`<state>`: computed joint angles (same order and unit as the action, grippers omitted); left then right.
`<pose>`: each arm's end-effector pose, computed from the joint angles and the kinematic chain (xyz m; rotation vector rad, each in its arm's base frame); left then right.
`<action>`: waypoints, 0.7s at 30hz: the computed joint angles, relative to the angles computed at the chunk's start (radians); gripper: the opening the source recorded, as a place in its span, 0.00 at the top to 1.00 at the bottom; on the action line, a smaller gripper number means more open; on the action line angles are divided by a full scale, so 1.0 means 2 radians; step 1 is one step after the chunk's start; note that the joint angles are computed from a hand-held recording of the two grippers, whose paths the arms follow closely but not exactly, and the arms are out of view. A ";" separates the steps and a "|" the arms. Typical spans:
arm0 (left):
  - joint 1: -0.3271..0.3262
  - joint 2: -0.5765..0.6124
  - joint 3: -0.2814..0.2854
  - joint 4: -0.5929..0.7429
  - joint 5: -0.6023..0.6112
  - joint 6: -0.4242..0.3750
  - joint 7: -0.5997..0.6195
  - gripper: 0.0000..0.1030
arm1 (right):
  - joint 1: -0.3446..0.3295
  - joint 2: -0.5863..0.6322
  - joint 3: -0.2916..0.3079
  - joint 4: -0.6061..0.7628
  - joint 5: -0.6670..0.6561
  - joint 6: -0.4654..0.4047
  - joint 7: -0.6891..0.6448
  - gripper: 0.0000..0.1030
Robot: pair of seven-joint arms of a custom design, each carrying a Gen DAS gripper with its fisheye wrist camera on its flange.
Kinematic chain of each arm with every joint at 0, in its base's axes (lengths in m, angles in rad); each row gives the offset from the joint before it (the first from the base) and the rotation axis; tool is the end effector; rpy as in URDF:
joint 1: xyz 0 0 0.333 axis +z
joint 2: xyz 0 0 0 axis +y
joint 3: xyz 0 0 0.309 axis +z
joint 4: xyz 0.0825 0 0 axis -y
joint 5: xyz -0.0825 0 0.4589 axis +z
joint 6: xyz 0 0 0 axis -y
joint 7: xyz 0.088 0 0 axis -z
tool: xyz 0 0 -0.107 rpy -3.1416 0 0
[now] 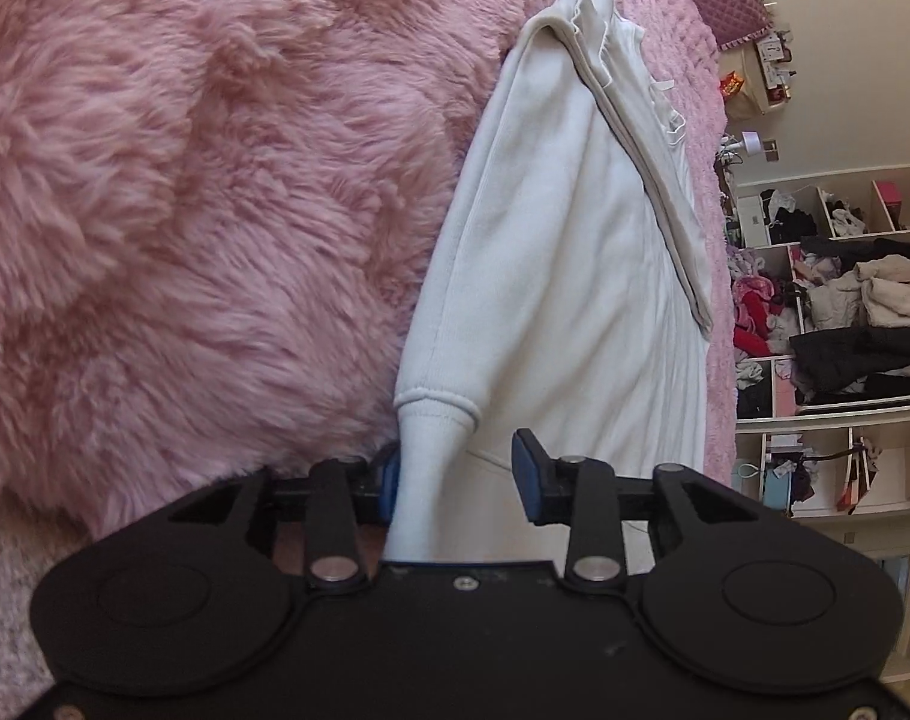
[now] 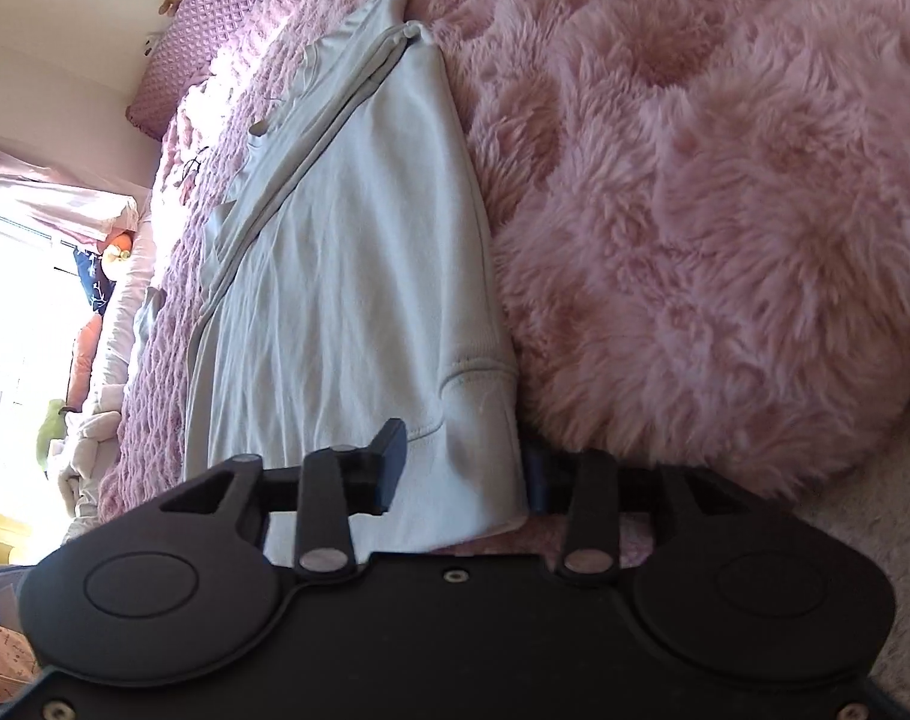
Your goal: Fold small clothes
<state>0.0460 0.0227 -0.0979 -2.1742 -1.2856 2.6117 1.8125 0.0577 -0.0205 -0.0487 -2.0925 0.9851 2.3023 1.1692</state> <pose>0.6244 -0.0114 0.3628 2.3907 -1.0571 1.2085 0.6326 0.0230 0.4196 -1.4883 1.8110 0.3339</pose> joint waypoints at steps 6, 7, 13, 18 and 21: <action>-0.003 0.017 -0.007 0.019 0.060 0.001 -0.045 0.97 | -0.001 0.008 0.002 0.014 -0.023 -0.028 0.003 0.84; -0.002 0.016 -0.008 0.018 0.057 0.002 -0.048 0.97 | 0.000 0.007 0.003 0.015 -0.037 -0.029 0.011 0.93; 0.003 0.000 -0.002 0.016 0.015 -0.006 -0.040 0.97 | -0.002 -0.001 -0.003 0.025 0.013 -0.046 0.010 0.93; 0.013 0.046 -0.002 0.098 -0.052 -0.012 0.014 0.97 | -0.006 0.049 0.003 0.098 0.074 -0.044 0.004 0.93; 0.029 0.107 -0.009 0.191 -0.036 -0.010 0.024 0.97 | -0.012 0.119 0.017 0.192 0.088 -0.028 0.002 0.93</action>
<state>0.1032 0.2365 -0.1164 -1.7930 -1.3570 2.5908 1.8608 0.0330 0.2167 -0.0139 -1.7092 1.1610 2.2470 1.1724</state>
